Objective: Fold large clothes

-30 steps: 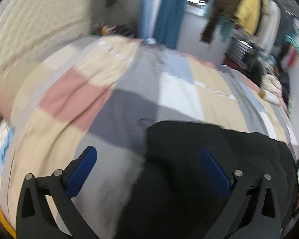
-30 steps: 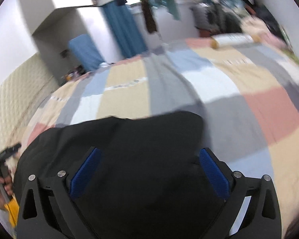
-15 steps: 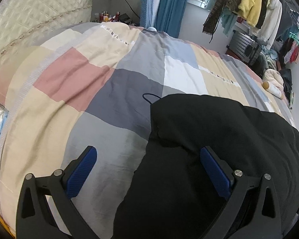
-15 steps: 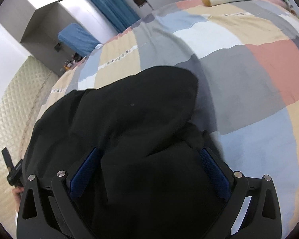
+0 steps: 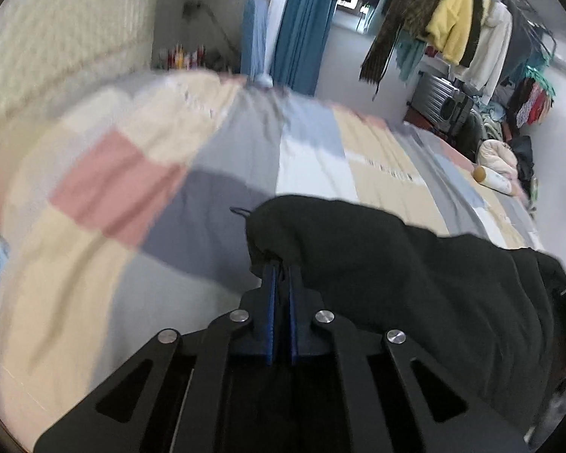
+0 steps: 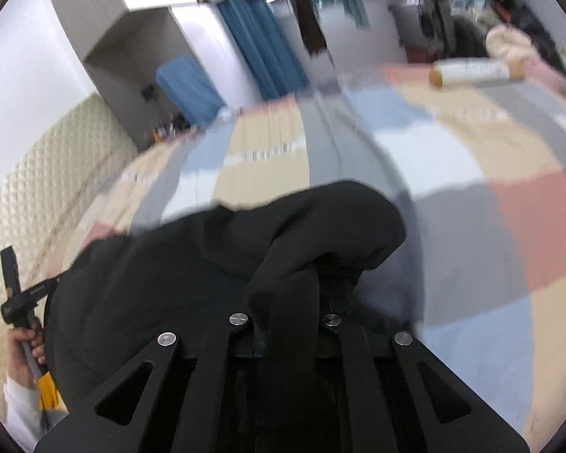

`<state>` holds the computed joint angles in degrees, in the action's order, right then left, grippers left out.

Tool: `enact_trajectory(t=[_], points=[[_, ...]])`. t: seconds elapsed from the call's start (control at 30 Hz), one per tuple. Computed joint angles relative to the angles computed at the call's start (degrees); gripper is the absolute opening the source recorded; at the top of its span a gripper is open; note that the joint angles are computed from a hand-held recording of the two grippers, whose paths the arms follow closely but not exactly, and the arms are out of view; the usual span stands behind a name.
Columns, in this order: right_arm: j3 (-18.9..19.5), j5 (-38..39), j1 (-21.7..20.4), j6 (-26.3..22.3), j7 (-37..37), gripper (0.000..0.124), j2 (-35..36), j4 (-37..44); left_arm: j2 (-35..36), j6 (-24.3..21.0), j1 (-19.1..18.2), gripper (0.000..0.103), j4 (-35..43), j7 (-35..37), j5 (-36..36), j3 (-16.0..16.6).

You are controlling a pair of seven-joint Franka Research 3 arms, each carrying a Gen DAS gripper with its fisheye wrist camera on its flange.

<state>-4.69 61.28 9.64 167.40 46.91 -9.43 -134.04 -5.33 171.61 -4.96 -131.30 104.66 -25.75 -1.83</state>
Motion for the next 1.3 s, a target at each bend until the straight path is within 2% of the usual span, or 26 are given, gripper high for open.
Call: enact_trajectory(t=[0.03,0.1,0.2,0.27,0.3,0.43,0.5,0.57,0.7,0.73,0.77,0.83,0.87,0.9,0.93,0.97,1.0,1.03,1.1,1.23,1.3], points=[[-0.4,2.9,0.7,1.5,-2.5,0.006,-0.3,0.6,0.3,1.0,0.6,0.005,0.5,-1.7,2.5,-0.6],[-0.5,6.3,1.4,4.3,-6.4,0.006,0.1,1.8,1.3,1.1,0.3,0.005,2.2,-1.1,2.0,-0.4],[0.3,3.2,0.5,6.1,-3.5,0.005,2.7,4.0,4.3,1.3,2.3,0.005,4.6,-6.4,8.8,-1.7],[1.7,-6.7,-1.5,6.8,5.1,0.005,5.0,4.3,6.5,0.2,3.5,0.005,6.2,-8.5,11.0,-2.4],[3.1,-14.2,-3.4,7.2,11.2,0.005,6.4,4.0,7.4,-0.4,4.1,0.005,6.8,-9.0,11.4,-2.8],[2.4,-32.5,-4.4,7.5,26.8,0.005,10.8,3.3,9.8,-2.1,6.1,0.005,7.5,-9.7,12.7,-4.9],[1.1,-42.5,-4.1,6.1,35.1,0.005,13.2,3.9,9.8,-2.2,6.4,0.005,7.1,-10.7,13.9,-5.6],[0.1,-48.2,-3.8,6.1,40.4,0.005,13.7,3.6,9.6,-1.9,6.2,0.005,6.7,-13.6,17.9,-5.3],[1.5,-46.4,-5.1,7.5,39.7,0.008,11.9,1.3,7.7,-1.2,6.3,0.007,4.8,-16.1,21.8,-5.2],[1.5,-47.2,-5.1,7.9,40.7,0.009,11.2,0.5,7.4,-1.2,6.3,0.007,4.6,-15.7,21.5,-5.3],[2.1,-44.5,-5.3,8.2,38.9,0.013,10.4,-0.2,6.7,-1.0,6.3,0.008,4.0,-14.9,20.5,-5.4],[2.5,-37.5,-5.2,8.0,34.9,0.015,8.2,-1.6,5.2,-1.6,6.0,0.023,3.1,-13.2,17.8,-5.3],[2.5,-35.0,-4.9,7.6,33.8,0.025,7.2,-1.9,4.1,-2.3,5.5,0.031,2.7,-9.8,13.3,-5.2],[2.2,-31.1,-4.3,7.5,32.0,0.038,5.8,-2.6,3.2,-2.8,4.9,0.047,2.3,-7.4,10.1,-4.8],[2.1,-29.4,-3.9,8.0,31.8,0.045,4.2,-3.6,2.3,-2.5,4.2,0.057,1.7,-5.7,7.8,-4.3],[2.5,-30.1,-4.2,8.8,33.0,0.057,3.0,-4.4,0.7,-1.8,3.7,0.06,0.6,-5.8,7.7,-4.1],[3.6,-32.6,-5.3,10.1,35.6,0.059,1.2,-5.9,-0.4,-1.8,3.3,0.064,0.0,-6.8,8.7,-3.7],[4.6,-34.8,-6.4,10.4,37.6,0.059,-0.6,-7.0,-2.0,-2.2,2.3,0.064,-0.6,-6.3,8.1,-3.0],[4.1,-35.2,-5.5,11.0,38.3,0.059,-3.8,-8.6,-5.1,-3.4,-0.3,0.066,-1.6,-4.5,5.6,-1.1],[6.6,-38.7,-7.5,10.8,42.0,0.06,-11.2,-11.5,-12.4,-4.1,-0.9,0.073,-4.1,-9.1,11.5,-1.3],[8.1,-40.8,-9.0,10.1,43.5,0.063,-14.3,-12.0,-15.6,-5.5,-2.5,0.075,-4.5,-10.6,12.7,-0.3]])
